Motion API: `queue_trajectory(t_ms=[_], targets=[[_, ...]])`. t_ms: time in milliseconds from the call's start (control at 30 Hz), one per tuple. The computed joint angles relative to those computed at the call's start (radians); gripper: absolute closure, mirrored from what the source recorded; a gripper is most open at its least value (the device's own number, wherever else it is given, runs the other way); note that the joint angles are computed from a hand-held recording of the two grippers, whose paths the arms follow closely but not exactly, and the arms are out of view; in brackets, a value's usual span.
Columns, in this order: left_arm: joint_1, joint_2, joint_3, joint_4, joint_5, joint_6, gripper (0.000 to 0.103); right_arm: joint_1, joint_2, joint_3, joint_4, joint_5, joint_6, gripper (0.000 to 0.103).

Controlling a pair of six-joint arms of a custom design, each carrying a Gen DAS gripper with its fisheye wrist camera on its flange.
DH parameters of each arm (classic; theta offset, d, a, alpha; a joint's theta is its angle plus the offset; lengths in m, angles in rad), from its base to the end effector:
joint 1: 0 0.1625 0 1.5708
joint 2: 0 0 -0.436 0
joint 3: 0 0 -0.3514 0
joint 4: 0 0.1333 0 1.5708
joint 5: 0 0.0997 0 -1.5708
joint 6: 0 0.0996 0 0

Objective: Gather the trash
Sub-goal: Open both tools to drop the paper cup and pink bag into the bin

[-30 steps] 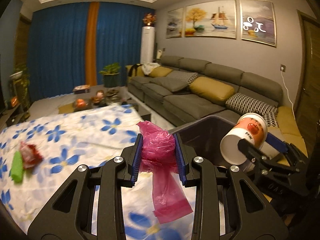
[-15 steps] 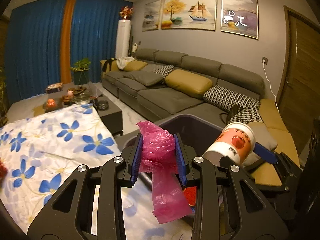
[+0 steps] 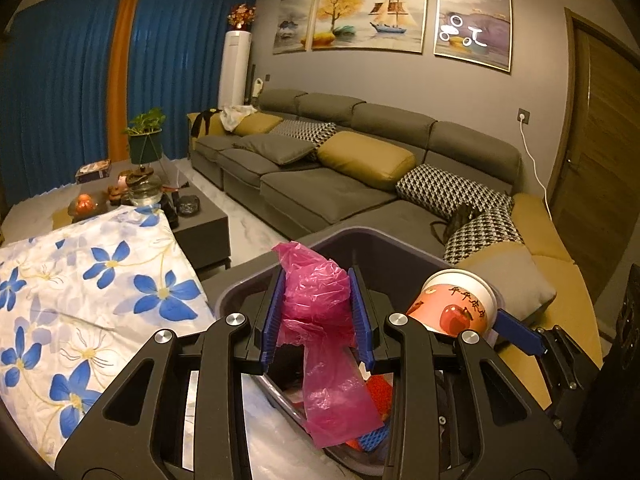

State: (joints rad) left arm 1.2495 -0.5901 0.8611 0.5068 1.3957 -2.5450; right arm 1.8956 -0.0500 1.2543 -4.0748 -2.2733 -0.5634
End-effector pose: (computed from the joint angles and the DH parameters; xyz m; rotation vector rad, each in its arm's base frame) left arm -0.0784 -0.7125 0.1712 1.0931 2.4333 -1.0734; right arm 0.2764 -0.6047 -0.0681 0.3467 -1.9902 1.3836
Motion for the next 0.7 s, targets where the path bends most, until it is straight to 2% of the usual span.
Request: queue_trajectory(t_ms=[267, 433, 533, 567, 600, 633, 700], targets=[[-0.001, 0.035, -0.047, 0.024, -0.005, 0.005, 0.072, -0.011, -0.001, 0.006, 0.013, -0.004, 0.006, 0.015], [0.002, 0.058, -0.088, 0.06, 0.013, -0.002, 0.071, -0.012, -0.006, 0.036, -0.039, -0.016, -0.011, 0.015], [0.002, 0.061, -0.089, 0.06, 0.01, -0.01, 0.066, -0.014, -0.017, 0.062, -0.071, -0.021, -0.004, 0.015], [0.0, 0.059, -0.082, 0.052, 0.004, -0.009, 0.058, -0.013, -0.021, 0.07, -0.086, -0.023, -0.005, 0.015], [0.0, 0.054, -0.072, 0.044, 0.003, -0.007, 0.043, -0.012, -0.023, 0.079, -0.104, -0.023, -0.009, 0.015], [0.0, 0.048, -0.063, 0.035, 0.006, -0.008, 0.033, -0.009, -0.025, 0.085, -0.123, -0.027, -0.015, 0.015], [0.002, 0.029, -0.031, 0.006, 0.017, -0.009, 0.028, -0.005, -0.03, 0.099, -0.16, -0.032, -0.026, 0.015]])
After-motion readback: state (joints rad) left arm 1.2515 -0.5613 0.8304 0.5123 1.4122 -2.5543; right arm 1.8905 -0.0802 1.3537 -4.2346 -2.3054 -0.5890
